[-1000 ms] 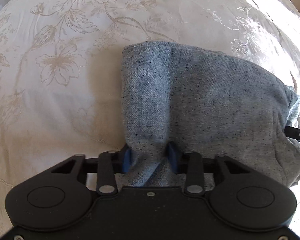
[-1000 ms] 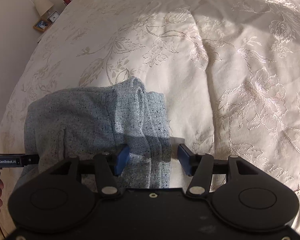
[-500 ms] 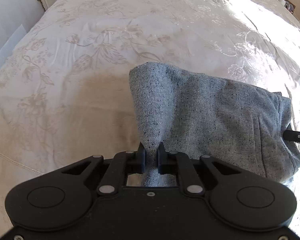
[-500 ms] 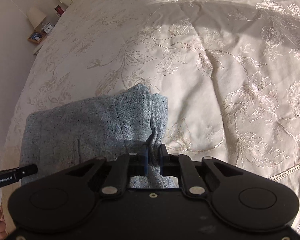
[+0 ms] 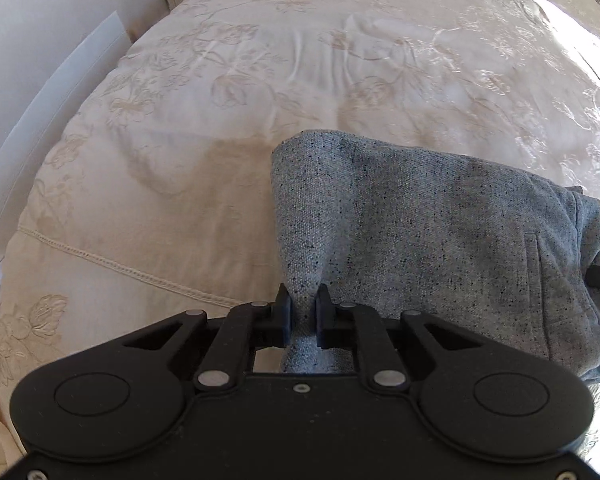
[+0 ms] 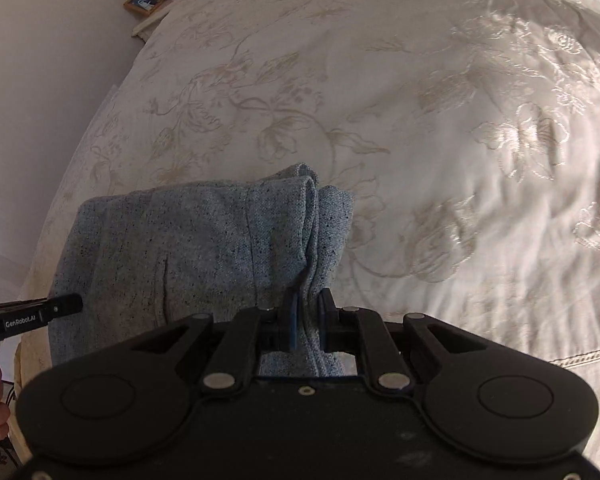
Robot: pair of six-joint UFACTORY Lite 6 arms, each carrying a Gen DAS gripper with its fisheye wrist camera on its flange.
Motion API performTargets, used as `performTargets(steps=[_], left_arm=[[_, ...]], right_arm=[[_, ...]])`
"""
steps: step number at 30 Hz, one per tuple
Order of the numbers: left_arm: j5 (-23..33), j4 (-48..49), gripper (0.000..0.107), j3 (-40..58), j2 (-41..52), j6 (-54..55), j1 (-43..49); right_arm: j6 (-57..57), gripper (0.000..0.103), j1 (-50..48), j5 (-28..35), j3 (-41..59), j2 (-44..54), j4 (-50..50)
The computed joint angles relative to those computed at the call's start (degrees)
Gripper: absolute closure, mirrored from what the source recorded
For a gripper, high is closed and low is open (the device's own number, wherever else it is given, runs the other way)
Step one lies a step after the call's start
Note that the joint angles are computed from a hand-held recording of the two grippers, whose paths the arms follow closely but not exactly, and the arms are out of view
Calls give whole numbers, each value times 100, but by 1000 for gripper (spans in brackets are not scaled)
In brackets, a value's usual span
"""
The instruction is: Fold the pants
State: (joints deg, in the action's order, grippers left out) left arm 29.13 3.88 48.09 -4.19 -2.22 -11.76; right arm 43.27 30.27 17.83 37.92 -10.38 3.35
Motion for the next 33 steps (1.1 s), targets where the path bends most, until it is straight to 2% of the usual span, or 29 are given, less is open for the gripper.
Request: performTargets(steps=[3, 5, 7, 9, 11, 14, 18, 24, 33], left_arm=[[-22, -471, 86, 28, 108, 682, 415], [-3, -508, 80, 72, 199, 764, 491], [-40, -474, 78, 49, 163, 747, 533], [-3, -506, 75, 44, 104, 695, 580], [30, -521, 75, 24, 17, 663, 612], [104, -93, 76, -78, -323, 218, 528], [353, 72, 76, -179, -899, 79, 467], [915, 196, 76, -268, -1612, -233, 281], [2039, 776, 76, -683, -3274, -1571, -672]], right_arm=[[1089, 91, 492, 63, 646, 616, -790], [1672, 90, 673, 192, 951, 886, -1295], [2534, 87, 929, 645, 1300, 1128, -2082], [3164, 85, 1106, 1014, 1451, 1184, -2495], [3919, 78, 1318, 1437, 1560, 1140, -2987], [4622, 78, 1611, 1837, 1383, 751, -3427], [5132, 78, 2307, 2663, 1555, 398, -3745], [5284, 77, 3334, 3654, 2358, 540, -4062], [5459, 76, 4513, 4371, 3126, 745, -4277]])
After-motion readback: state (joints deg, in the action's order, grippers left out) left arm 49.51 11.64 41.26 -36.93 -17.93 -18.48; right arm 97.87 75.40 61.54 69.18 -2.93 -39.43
